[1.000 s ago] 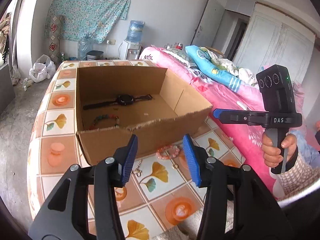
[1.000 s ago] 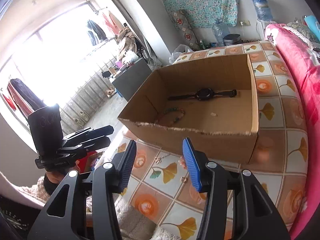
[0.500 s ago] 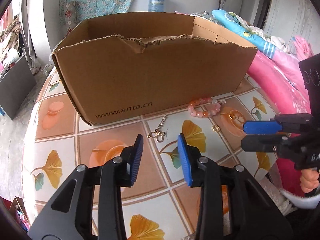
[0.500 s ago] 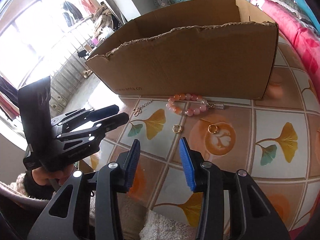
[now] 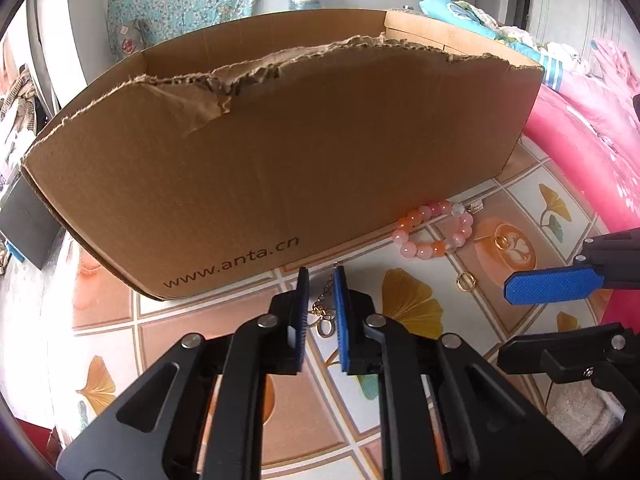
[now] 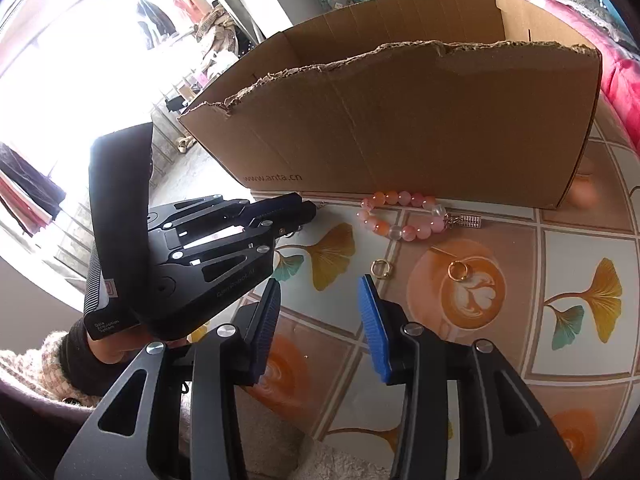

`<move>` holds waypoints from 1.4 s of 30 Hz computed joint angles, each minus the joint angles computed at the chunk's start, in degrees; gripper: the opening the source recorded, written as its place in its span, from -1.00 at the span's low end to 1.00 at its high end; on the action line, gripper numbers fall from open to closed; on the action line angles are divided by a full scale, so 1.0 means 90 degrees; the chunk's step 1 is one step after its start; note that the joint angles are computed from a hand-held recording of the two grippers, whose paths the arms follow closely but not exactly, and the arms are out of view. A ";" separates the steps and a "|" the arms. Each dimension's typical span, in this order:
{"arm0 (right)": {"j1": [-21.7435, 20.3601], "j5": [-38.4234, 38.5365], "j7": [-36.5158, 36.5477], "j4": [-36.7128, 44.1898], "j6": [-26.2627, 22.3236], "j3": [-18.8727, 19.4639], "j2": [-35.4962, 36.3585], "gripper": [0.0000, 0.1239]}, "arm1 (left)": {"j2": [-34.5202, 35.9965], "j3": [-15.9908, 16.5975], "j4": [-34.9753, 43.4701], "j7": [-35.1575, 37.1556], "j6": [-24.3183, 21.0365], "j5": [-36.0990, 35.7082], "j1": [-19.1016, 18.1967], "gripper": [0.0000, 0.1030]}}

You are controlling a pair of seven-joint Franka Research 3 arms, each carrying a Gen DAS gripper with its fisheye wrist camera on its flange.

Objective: Organize jewelry

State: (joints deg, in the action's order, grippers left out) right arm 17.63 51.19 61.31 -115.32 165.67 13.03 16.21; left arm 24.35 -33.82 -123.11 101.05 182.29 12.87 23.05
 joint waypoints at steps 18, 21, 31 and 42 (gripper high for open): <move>0.0054 0.0265 -0.0372 0.0010 0.0226 0.0061 -0.0014 -0.35 | 0.0986 -0.3725 -0.0520 -0.0515 0.0136 0.0289 0.4095 -1.00; 0.0125 0.0049 -0.0501 0.0148 0.0396 0.0095 0.0093 -0.35 | 0.0788 -0.3461 -0.0597 -0.0865 0.0150 0.0400 0.3980 -1.00; 0.0603 -0.1792 0.0099 0.1040 0.0573 -0.0226 0.0921 -0.43 | 0.0426 -0.3233 -0.0933 -0.1641 0.0360 0.1109 0.4194 -1.00; 0.1004 -0.3597 0.1255 0.1550 0.0248 -0.0744 0.1418 -0.66 | 0.0423 -0.3005 -0.0897 -0.2297 0.0400 0.1807 0.4086 -1.00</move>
